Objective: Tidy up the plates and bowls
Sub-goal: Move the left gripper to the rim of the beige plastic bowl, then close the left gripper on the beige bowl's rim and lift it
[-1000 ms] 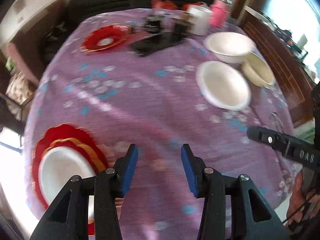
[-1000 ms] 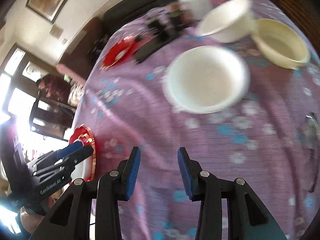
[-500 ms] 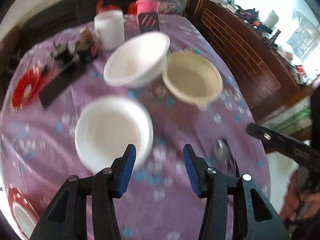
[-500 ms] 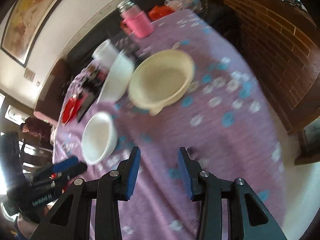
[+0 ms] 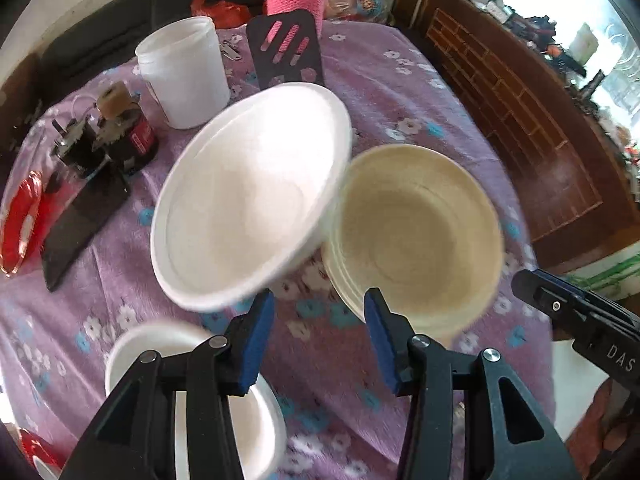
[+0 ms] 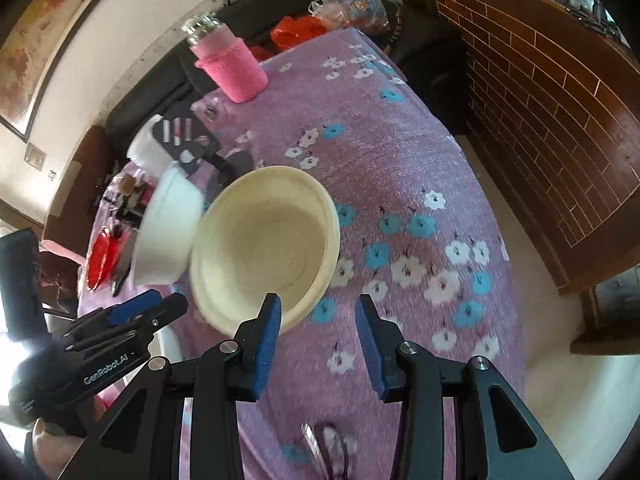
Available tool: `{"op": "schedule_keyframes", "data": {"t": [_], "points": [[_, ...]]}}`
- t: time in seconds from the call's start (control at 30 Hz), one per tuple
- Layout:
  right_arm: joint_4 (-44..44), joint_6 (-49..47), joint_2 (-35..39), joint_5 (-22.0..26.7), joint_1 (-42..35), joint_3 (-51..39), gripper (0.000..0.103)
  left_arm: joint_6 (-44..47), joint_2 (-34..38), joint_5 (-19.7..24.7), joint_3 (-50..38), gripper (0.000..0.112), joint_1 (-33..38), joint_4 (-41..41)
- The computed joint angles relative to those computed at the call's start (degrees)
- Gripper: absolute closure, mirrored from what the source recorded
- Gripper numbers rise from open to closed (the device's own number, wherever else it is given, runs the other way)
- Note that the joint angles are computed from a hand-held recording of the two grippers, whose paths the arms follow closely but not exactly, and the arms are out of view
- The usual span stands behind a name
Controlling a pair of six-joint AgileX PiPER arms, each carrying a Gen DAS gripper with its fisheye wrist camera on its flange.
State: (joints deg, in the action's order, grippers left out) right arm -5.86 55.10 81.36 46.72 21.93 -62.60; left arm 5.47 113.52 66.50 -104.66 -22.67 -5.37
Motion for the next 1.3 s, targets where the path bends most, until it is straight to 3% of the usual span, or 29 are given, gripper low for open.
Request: {"op": "schedule_keyframes", "data": {"t": [0.17, 0.23, 0.3, 0.33, 0.53, 0.7, 0.93, 1.17, 1.3], "points": [[1.6, -3.0, 5.1, -1.2, -2.1, -1.3, 0.062, -1.3, 5.0, 1.7, -4.9, 0.067, -0.9, 0.9], [3.3, -4.5, 6.3, -2.8, -2.9, -0.6, 0.073, -1.4, 6.3, 1.8, -5.6, 0.067, -1.3, 0.5], [6.4, -6.7, 6.8, -5.4, -3.8, 0.3, 0.086, -0.7, 7.4, 1.7, -6.4, 0.084, -1.2, -0.9], [5.8, -5.7, 6.5, -5.9, -3.5, 0.6, 0.087, -0.2, 8.1, 2.2, -7.2, 0.095, -1.1, -2.0], [5.7, -2.7, 3.4, -5.5, -2.7, 2.0, 0.089, 0.2, 4.4, 0.7, -2.4, 0.094, -1.5, -3.1], [5.7, -0.1, -3.1, -3.0, 0.9, 4.3, 0.089, 2.4, -5.7, -2.4, 8.2, 0.094, -1.8, -3.3], [0.9, 12.6, -10.9, -0.1, 15.0, 7.5, 0.089, 6.6, -23.7, -4.4, 27.5, 0.093, 0.8, -4.4], [-2.5, 25.1, -6.9, -1.3, 33.2, 6.0, 0.088, 12.2, -41.5, -2.5, 44.5, 0.093, 9.8, -3.7], [2.7, 19.9, -0.1, -4.9, 37.7, 2.5, 0.087, 16.6, -46.1, 0.6, 50.1, 0.091, 19.1, -2.3]]}}
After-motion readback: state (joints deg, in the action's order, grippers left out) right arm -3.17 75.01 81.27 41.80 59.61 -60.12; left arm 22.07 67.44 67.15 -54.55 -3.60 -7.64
